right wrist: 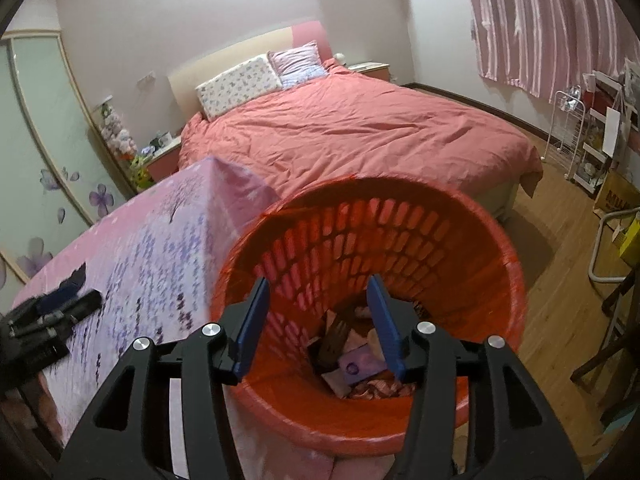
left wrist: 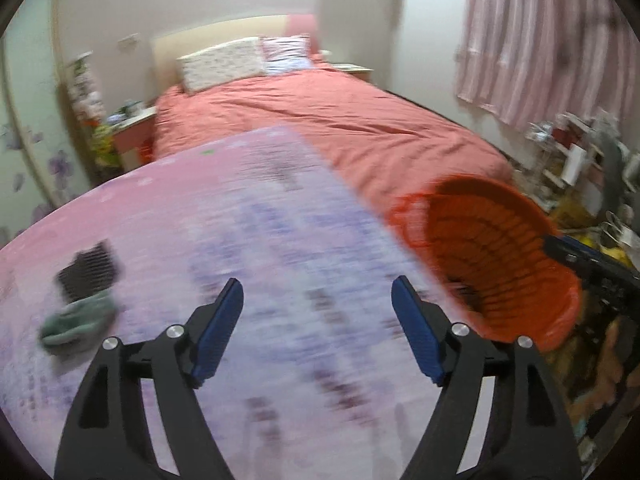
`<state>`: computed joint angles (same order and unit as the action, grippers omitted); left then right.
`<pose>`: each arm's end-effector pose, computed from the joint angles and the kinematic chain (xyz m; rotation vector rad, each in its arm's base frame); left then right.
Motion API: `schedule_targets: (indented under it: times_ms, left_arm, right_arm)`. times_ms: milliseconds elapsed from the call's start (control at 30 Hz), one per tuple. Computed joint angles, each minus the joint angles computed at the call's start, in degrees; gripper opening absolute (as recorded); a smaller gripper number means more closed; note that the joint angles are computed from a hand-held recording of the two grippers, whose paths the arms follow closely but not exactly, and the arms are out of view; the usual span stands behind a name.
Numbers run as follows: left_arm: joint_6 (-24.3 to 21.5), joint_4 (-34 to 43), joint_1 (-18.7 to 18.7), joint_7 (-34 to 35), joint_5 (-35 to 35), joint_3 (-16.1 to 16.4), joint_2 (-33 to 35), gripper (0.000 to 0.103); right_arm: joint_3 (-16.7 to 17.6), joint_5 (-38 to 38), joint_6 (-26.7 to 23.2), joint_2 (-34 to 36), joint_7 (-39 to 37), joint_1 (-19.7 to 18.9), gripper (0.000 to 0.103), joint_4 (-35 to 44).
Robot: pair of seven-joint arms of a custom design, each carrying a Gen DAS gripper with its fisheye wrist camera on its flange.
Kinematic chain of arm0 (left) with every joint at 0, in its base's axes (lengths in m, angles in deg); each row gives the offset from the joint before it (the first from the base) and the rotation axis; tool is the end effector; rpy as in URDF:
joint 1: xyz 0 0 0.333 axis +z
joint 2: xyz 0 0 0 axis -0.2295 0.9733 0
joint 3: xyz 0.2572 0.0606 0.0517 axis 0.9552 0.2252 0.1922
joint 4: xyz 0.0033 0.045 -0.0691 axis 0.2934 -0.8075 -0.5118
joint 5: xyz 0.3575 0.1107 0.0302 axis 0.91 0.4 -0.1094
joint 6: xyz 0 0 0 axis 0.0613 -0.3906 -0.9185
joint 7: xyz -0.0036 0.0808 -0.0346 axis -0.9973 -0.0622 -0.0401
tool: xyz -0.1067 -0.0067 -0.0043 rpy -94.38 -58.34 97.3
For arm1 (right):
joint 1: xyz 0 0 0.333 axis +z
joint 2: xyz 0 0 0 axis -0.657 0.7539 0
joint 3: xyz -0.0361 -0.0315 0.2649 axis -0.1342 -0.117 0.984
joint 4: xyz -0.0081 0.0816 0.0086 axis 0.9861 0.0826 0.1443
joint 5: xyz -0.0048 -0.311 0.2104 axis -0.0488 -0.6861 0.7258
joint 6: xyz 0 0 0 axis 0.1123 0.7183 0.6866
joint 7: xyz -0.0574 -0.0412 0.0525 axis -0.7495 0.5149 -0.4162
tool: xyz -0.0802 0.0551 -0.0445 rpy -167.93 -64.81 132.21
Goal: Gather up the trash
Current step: 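Move the left tool to the green towel while the right tool reaches the black mesh pad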
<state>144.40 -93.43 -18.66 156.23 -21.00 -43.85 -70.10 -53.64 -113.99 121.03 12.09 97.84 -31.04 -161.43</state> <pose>0.5795 -0.1977 0.4437 -1.5446 2.0185 -0.8163 0.5445 0.1493 0.4240 -1.4529 1.8800 -0.5818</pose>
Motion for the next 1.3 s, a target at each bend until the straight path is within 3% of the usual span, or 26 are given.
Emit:
schedule_targets:
  times_ms: [100,300,367,533,600,667,733,767,867,1100,1233,1300]
  left_arm:
    - [-0.04,-3.13,1.13,-5.88,5.62,4.05,-2.85,0.079]
    - [-1.65,-4.47,5.25,-17.48,17.82,8.78,-4.20,0.084]
    - [-2.83,-3.64,6.73,-17.54,17.87,8.97,-3.30,0.084]
    - [-3.70,-1.05,9.97,-9.80,10.23,7.57,0.20,0.084]
    - [-3.78,-0.78,10.16,-8.29,9.15,7.11,0.90,0.076]
    - [-4.28,-0.31,11.01,-4.83,5.83,6.05,1.62,0.053]
    - [-3.32,-1.36,11.33,-3.89,4.54,6.03,1.09,0.041]
    - [-3.03,-1.86,11.01,-4.68,5.45,6.49,0.71,0.029]
    - [-2.24,-4.58,11.55,-3.41,5.48,6.96,-1.47,0.018]
    - [-4.37,-8.93,12.29,-16.72,21.36,11.30,-5.97,0.018]
    - [-4.41,-9.16,13.87,-17.53,19.57,11.39,-5.99,0.038]
    - [-4.78,-8.78,14.18,-17.02,18.74,11.21,-5.62,0.040]
  right_arm:
    - [0.93,0.75,-1.37,0.56,-1.21,1.03,0.051,0.98]
    - [2.57,3.96,-3.45,2.62,-5.83,3.45,0.051,4.02]
    - [2.91,4.76,-4.22,3.64,-6.93,4.34,0.051,5.38]
    - [3.65,7.49,-5.73,5.28,-10.07,5.89,0.051,7.61]
    - [3.74,7.95,-6.23,5.81,-10.39,6.52,0.051,8.33]
    - [3.95,8.60,-6.76,6.36,-10.97,7.05,0.051,9.10]
    - [4.09,8.99,-7.20,6.84,-11.40,7.58,0.051,9.82]
    - [4.20,9.20,-7.38,7.13,-11.73,7.82,0.051,10.24]
    - [4.46,9.68,-7.72,7.83,-12.40,8.52,0.051,11.18]
    - [5.22,10.78,-8.56,9.86,-13.96,10.21,0.051,13.79]
    - [5.67,11.19,-9.41,11.21,-15.15,11.32,0.051,15.61]
    - [5.82,11.30,-9.89,11.86,-15.62,11.84,0.051,16.49]
